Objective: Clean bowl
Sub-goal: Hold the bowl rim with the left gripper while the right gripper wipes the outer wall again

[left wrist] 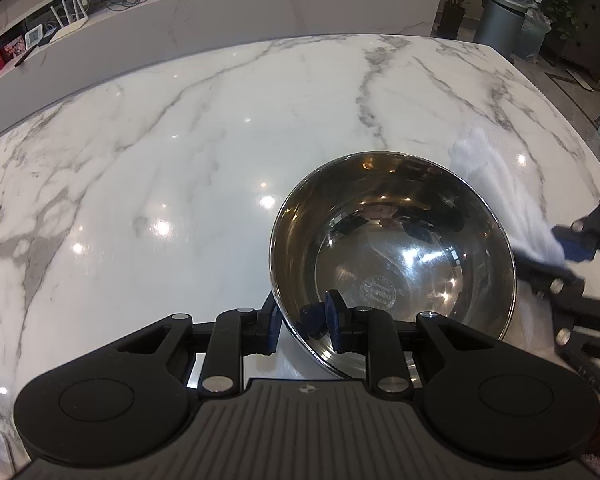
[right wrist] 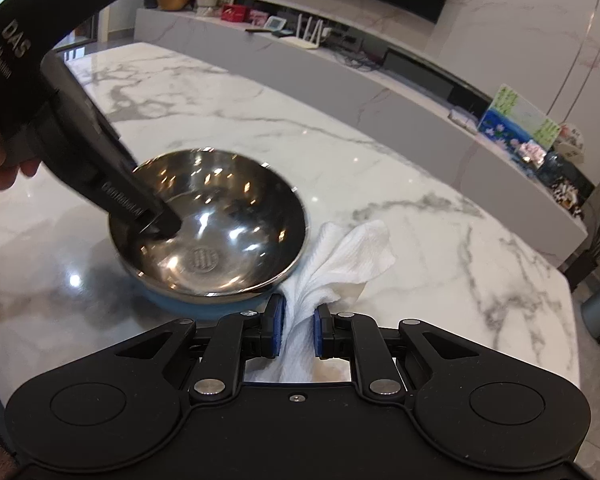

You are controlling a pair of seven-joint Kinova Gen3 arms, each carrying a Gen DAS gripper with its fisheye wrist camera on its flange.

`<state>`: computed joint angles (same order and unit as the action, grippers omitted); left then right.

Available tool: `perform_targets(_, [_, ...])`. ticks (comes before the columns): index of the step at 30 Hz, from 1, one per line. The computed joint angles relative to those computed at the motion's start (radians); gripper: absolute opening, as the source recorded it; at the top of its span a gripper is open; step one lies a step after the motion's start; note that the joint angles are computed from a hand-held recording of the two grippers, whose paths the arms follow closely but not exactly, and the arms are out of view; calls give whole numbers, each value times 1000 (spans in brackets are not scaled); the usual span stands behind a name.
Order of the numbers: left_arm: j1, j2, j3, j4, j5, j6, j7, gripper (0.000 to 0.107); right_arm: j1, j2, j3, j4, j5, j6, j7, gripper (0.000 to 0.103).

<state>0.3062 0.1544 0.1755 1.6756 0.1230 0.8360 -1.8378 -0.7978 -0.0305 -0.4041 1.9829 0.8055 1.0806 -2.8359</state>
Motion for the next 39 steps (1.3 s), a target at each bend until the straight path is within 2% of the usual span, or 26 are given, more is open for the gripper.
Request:
perform_targets(11, [-6,6,1,-4,19,-1,-26,22,-10,36,18,-10,-75,-54,62,13])
perform_targets(14, [-9,12,-2,-12,31,22,-8,32,-16,40,23,-13,-79,-51,62,13])
perform_targets(15, [-10,16,-3,-18,37,36,5,41,-17,39,25,-13,-81,-50,63,13])
perform_targets(16, [-12,21,-6,-23,44,51,23,45,-17,39,25,-13,-82,-49,64,13])
perform_targets(18, [-19,22,-5,-22,61,60,29,45,-15,30,30,-9,-89,-51,74,13])
perform_targets(21, [-16,21,-2,-20,56,57,22,45,10,1,36,12,-104,-73,112,13])
perform_targets(25, [-20,15,1,-11,61,41,-10,36,34,-13,29,21,-93,-77,122,13])
perform_targets(31, [2,20,-5,-33,-2,35,19,25,73,-45,15,31,-41,-57,115,13])
perform_targets(39, [3,20,-1,-31,-13,20,4,21,126,-44,33,54,0,-122,131,13])
